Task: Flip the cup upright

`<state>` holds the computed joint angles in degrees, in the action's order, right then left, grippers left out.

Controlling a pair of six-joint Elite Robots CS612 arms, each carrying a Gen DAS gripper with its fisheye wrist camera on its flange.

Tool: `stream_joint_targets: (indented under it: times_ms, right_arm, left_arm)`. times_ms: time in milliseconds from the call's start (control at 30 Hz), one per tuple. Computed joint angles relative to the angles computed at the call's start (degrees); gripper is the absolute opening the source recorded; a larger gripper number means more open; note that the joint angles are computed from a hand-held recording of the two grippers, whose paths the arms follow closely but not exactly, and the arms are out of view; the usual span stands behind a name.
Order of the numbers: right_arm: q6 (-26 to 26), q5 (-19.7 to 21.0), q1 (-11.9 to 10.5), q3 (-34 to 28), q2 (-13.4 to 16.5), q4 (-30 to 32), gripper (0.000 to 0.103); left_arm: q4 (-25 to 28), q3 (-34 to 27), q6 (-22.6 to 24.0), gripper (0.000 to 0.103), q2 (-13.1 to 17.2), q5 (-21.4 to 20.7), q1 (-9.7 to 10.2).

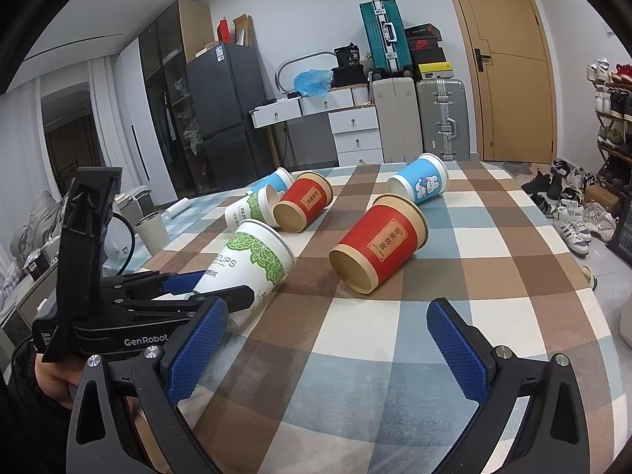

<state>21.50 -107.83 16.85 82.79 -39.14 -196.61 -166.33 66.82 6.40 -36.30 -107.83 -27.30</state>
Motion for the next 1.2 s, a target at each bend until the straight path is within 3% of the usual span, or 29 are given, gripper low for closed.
stream_joint_targets:
  times_ms: [300,667,1200]
  right_arm:
    - [-2.2,0.8,0.6,-1.1,0.6,0.1,0.103]
    - [-3.0,2.5,1.1,-1.8,1.2,0.8,0.103]
    - [-2.3,3.9,1.0,-1.2,1.0,1.1,0.103]
  left_arm:
    - [-6.1,6.6,-1.5,0.056,-3.6,1.8,0.88]
    - [-10.9,13.5,-2.5,0.056,-7.2,0.4,2.37]
    - [-11.6,16.7,-6.5,0.056,-7.9,-0.4,1.54]
